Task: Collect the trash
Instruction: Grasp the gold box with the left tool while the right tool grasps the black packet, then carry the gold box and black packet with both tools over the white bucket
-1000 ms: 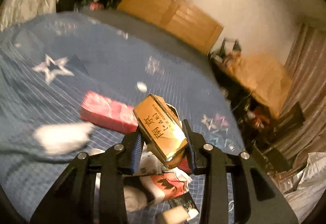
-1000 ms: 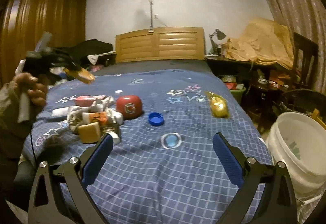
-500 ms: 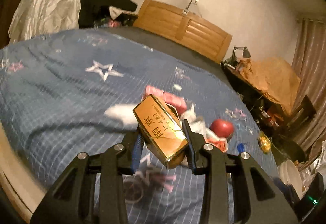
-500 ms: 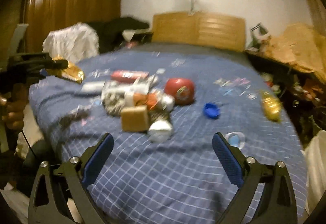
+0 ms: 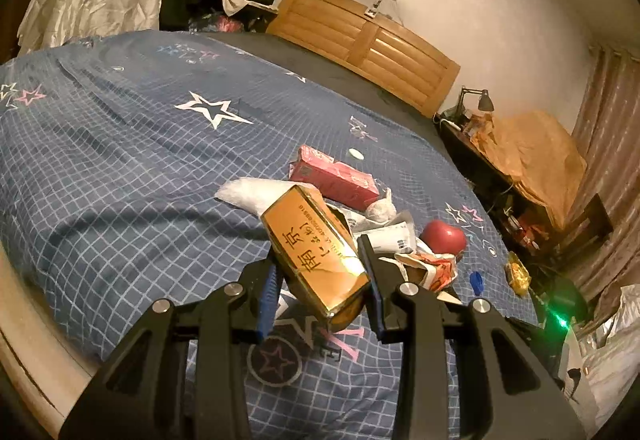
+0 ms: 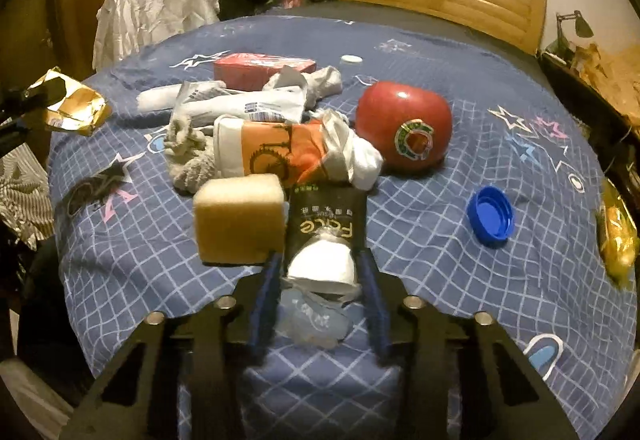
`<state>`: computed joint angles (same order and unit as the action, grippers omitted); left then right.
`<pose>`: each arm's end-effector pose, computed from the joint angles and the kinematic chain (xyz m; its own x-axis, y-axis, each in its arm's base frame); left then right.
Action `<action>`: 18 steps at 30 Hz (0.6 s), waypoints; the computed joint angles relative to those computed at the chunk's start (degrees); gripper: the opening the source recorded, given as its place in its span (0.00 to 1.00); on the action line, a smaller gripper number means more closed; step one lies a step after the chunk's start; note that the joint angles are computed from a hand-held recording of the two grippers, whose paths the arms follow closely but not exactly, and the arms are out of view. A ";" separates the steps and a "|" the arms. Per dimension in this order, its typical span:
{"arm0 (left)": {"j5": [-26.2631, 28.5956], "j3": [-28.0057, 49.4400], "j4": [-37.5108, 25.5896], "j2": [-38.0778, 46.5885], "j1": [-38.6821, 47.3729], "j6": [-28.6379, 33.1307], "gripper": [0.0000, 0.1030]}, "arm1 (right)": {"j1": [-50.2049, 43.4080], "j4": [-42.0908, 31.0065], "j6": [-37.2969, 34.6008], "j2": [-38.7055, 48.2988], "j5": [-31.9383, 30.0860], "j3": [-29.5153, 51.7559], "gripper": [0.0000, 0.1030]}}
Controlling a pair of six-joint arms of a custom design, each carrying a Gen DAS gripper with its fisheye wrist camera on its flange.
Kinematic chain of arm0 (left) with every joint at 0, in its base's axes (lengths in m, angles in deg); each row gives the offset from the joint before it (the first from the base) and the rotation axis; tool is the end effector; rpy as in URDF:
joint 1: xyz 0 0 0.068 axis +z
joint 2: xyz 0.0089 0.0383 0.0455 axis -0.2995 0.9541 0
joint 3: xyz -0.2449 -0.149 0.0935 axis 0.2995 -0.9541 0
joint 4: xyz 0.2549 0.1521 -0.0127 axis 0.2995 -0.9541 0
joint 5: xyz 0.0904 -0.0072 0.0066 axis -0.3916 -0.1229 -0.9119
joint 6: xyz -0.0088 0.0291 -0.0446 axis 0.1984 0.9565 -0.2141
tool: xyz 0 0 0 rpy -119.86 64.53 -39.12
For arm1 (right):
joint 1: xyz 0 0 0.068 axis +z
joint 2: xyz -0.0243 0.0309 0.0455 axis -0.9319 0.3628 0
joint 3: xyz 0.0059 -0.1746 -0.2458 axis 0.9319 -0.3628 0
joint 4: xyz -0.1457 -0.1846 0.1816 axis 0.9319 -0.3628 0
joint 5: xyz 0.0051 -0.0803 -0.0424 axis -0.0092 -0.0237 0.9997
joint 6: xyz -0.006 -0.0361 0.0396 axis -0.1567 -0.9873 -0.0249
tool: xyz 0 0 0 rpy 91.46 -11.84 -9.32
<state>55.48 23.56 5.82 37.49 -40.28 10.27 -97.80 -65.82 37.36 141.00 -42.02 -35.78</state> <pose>0.2088 -0.0860 0.2166 -0.6020 -0.3393 -0.7228 0.0199 0.8986 -0.4384 0.2493 -0.1184 0.1450 -0.7163 -0.2546 -0.6496 -0.3432 0.9392 0.0103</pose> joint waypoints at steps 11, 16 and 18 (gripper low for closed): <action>-2.10 0.52 -0.31 0.16 -5.24 0.64 0.34 | -13.51 -9.65 -4.31 -12.91 -9.51 -5.29 0.35; -6.07 2.54 -1.27 2.79 -11.50 -0.14 0.34 | -21.06 -17.95 -8.95 -21.31 -15.34 -6.92 0.35; -8.08 3.39 -1.45 3.85 -14.76 -0.15 0.34 | -23.66 -21.27 -10.94 -24.60 -17.67 -7.52 0.35</action>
<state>47.40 26.95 4.37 41.34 -55.04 10.13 -121.46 -87.09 26.42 116.40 -59.69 -43.31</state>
